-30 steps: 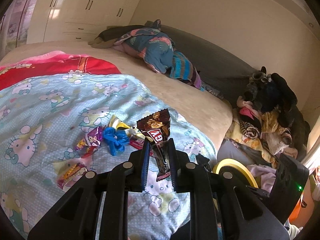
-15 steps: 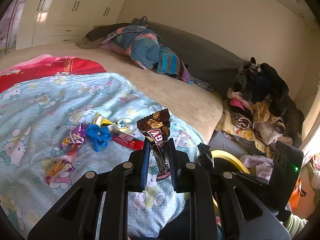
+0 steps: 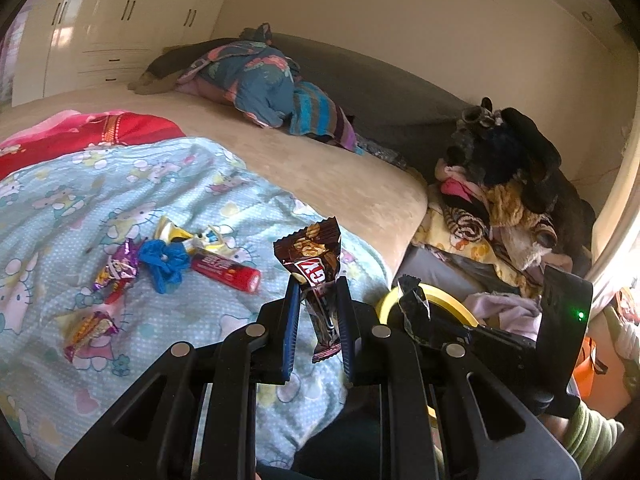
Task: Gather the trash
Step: 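Carry the green packet and brown chocolate wrapper over the yellow bin, then open the right gripper over the bin while the left gripper releases its wrapper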
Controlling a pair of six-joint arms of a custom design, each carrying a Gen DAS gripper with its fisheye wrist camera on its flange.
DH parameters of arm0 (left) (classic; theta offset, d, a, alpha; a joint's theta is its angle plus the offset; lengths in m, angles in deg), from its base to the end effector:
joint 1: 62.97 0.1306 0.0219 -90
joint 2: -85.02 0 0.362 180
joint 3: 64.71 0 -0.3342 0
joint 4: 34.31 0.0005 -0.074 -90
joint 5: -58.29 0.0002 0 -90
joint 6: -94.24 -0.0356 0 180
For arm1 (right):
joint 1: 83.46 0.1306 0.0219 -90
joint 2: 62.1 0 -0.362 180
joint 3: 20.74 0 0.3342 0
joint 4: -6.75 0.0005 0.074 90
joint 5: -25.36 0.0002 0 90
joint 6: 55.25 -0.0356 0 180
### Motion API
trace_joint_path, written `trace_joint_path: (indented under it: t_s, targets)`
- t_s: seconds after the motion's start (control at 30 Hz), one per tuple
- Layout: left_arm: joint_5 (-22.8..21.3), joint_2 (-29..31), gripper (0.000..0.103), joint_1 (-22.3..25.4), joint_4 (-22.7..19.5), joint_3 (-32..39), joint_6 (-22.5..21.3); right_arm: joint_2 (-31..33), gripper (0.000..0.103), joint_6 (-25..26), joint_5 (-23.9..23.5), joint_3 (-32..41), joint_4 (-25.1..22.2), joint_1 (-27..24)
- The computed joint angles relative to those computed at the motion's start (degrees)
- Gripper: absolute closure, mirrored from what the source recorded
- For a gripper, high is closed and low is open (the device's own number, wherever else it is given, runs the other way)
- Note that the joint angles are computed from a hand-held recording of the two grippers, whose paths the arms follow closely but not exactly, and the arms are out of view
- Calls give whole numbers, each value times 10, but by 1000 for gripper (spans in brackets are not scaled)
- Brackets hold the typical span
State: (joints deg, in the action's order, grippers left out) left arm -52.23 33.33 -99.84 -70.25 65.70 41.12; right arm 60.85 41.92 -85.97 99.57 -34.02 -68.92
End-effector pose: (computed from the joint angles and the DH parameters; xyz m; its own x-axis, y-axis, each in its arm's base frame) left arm 0.5427 -0.3920 0.3670 -0.5538 -0.2872 -0.7815 -0.0042 0.9396 -0.3423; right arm 0.6070 0.1703 0.3452 -0.5989 -0.2754 -0.7520 -0.5688 0.8073 0.1573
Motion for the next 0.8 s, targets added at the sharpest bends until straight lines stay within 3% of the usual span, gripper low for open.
trace_joint_path:
  t_s: [0.37, 0.8]
  targets:
    - [21, 50, 86, -15, -37, 85, -21, -3, 98, 19, 32, -9, 0, -38]
    - [45, 163, 86, -38, -139, 285, -58, -5, 98, 28, 37, -20, -4, -72]
